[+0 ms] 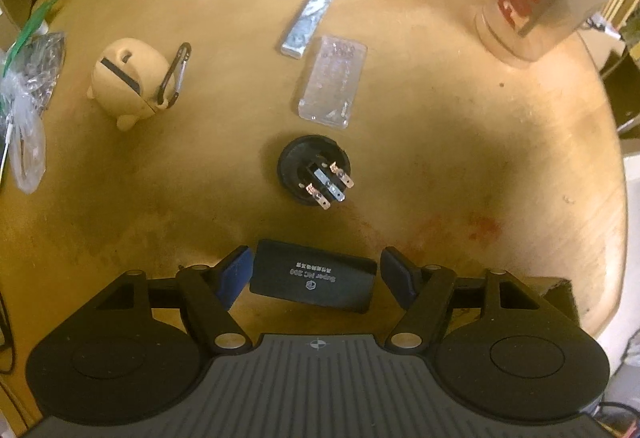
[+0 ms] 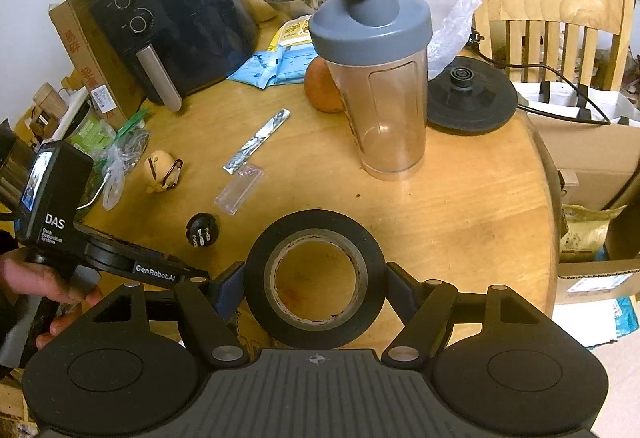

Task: Organize rigid objects
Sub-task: 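Grasp the black rectangular case with the left gripper while the right holds the tape roll, then carry the black case with the left gripper while the right carries the tape roll to the box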

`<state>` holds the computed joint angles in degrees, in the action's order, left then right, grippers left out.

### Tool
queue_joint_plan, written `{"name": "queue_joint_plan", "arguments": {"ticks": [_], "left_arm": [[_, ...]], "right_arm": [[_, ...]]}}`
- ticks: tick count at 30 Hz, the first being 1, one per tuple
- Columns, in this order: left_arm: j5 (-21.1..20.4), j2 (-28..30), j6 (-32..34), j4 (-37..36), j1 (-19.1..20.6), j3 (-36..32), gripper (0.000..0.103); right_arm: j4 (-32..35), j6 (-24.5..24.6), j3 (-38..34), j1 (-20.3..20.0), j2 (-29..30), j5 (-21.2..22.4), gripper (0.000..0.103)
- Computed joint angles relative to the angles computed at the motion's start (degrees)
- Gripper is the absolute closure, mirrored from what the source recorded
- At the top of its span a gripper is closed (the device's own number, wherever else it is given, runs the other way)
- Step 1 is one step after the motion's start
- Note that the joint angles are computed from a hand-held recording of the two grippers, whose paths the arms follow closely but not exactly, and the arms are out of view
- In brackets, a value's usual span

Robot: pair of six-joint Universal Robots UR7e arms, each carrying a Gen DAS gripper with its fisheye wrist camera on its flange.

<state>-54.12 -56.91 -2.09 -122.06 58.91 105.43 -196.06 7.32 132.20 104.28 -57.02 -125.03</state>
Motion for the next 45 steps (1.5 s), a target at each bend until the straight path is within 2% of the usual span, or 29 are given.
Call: {"name": "queue_joint_plan", "arguments": {"ticks": [4,13,23,38,45], "left_arm": [[0.63,0.53,-0.29,0.40,0.37,0.37,0.033],[2.67,-1.11,0.42,-3.58,-0.17,3.46,0.034],[2.96,-5.92,-1.67,-8.43,-0.09,5.99,0.034],[3.84,-12.85,-2.86,-15.08,-2.11,10.10,0.034],[3.18,-16.92,-2.69,-16.26,-3.36,12.62,0.034]], "right_arm": [[-0.08,-0.07,-0.01,0.13,0.05,0.23,0.028],[0.43,-0.38,-0.25,0.35,0.22,0.79,0.028],[2.22,-1.78,-1.72,0.97,1.31,1.56,0.028],[6.72,-5.53,-6.31,3.48,3.88,-1.70,0.028],[7.45,-7.59,-7.06,4.21,4.05,-1.22,0.028]]}}
